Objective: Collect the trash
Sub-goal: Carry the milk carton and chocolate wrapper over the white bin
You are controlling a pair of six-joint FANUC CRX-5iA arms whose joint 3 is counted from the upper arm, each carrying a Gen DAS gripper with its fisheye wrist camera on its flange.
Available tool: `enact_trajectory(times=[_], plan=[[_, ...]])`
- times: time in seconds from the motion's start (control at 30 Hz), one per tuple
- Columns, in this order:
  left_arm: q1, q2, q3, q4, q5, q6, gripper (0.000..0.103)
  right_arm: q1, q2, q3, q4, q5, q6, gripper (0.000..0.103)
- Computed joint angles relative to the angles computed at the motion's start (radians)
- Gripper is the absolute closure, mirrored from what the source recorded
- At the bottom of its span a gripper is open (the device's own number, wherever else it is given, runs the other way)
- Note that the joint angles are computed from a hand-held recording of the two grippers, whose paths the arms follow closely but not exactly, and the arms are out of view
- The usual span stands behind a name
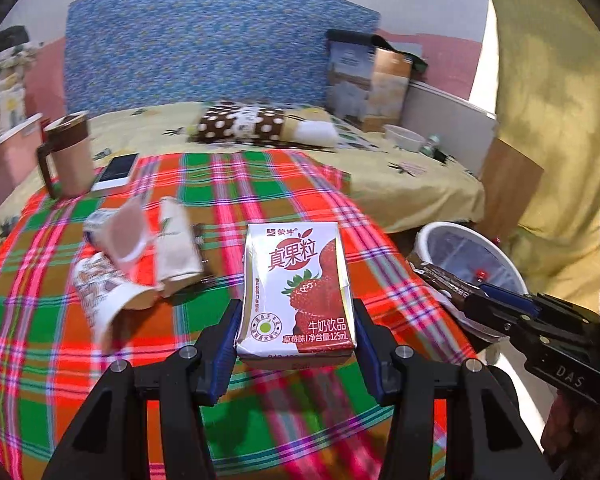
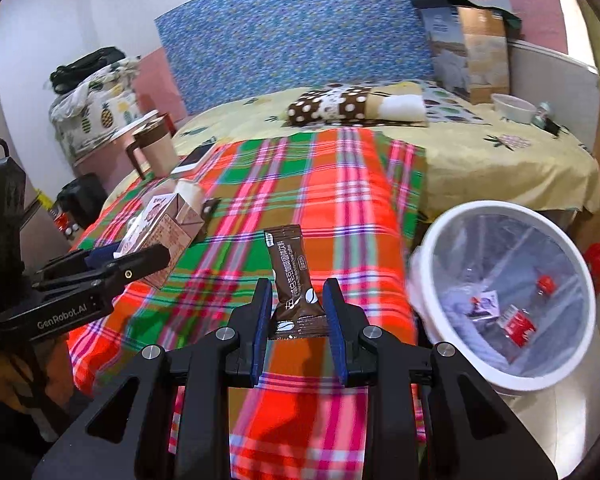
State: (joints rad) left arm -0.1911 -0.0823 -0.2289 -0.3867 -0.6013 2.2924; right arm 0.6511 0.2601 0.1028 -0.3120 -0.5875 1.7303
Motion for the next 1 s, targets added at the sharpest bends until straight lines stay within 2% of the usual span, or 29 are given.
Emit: enact_trajectory(times=[0.63,1.0], plan=[[-0.039,0.181,0.119,0.207,0.113,-0.268,0.051,-0.08,-0.007,-0.049,0.108,0.058,-0.144,0.074],[-0.065,0.345,0.22,0.42,0.151,-0.525,0.051,-0.125,0.012,-0.068,0.225,0.05,-0.304,0.074]])
